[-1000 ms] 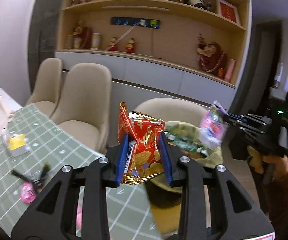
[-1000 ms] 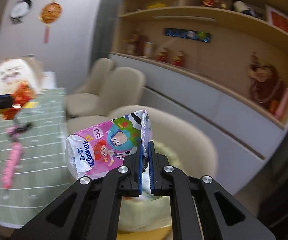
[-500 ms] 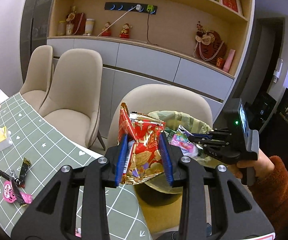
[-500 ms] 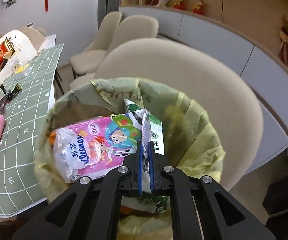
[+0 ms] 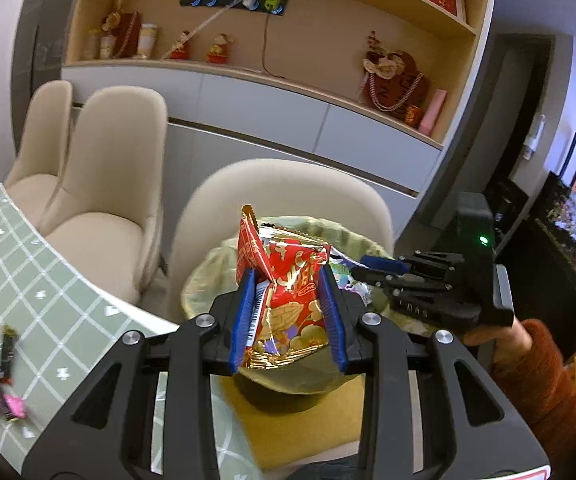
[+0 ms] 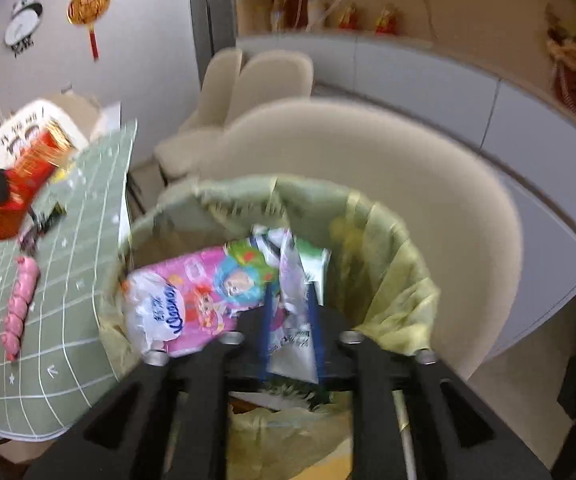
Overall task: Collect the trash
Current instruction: 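Carry the chip bag and Kleenex pack over the bin and open both tools, then move both tools back over the table toward the remaining wrappers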
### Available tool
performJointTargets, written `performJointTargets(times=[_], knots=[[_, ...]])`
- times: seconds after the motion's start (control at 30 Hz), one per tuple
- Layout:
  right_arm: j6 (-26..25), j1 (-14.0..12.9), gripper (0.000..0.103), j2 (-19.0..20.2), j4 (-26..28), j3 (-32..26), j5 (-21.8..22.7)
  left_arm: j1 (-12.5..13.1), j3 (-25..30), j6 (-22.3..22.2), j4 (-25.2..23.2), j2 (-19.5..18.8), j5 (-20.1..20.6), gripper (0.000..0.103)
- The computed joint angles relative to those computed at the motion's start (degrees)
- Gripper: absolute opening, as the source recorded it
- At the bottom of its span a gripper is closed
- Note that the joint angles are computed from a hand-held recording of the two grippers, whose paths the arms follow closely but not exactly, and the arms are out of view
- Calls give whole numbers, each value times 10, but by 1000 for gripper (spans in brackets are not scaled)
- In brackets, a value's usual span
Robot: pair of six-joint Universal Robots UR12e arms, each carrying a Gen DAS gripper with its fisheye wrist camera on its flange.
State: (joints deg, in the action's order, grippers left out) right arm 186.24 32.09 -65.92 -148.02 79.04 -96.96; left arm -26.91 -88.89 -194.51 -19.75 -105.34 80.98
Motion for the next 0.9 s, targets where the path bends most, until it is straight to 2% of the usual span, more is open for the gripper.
performJointTargets(times=[0.07,0.17,0.27,0.33,0.47,0.57,0.6,0.67,0.77,0.9], knots=[[-7,1,33,-9,-15,12,-6,-1,13,-4,-11,-9,-14,31],[-5,9,33,-20,-47,32,-45,-3,38,-1,-31,-28,-36,31],[21,12,33,-40,-82,61,-71,-6,65,18,-68,-47,-63,31],[48,10,33,-55,-110,85,-79,-10,85,30,-98,-60,-65,31],[61,7,33,-77,-135,121,-81,-22,139,49,-176,-96,-47,31],[51,12,33,-82,-137,132,-106,-27,195,46,-287,-127,-27,30],[44,13,33,-83,-137,134,-113,-28,208,45,-309,-134,-25,29],[39,14,33,-85,-139,141,-125,-32,213,49,-313,-140,-12,29],[41,9,33,-88,-139,148,-117,-32,216,48,-309,-146,-15,30],[45,7,33,-90,-137,155,-116,-35,197,43,-261,-141,-6,46]])
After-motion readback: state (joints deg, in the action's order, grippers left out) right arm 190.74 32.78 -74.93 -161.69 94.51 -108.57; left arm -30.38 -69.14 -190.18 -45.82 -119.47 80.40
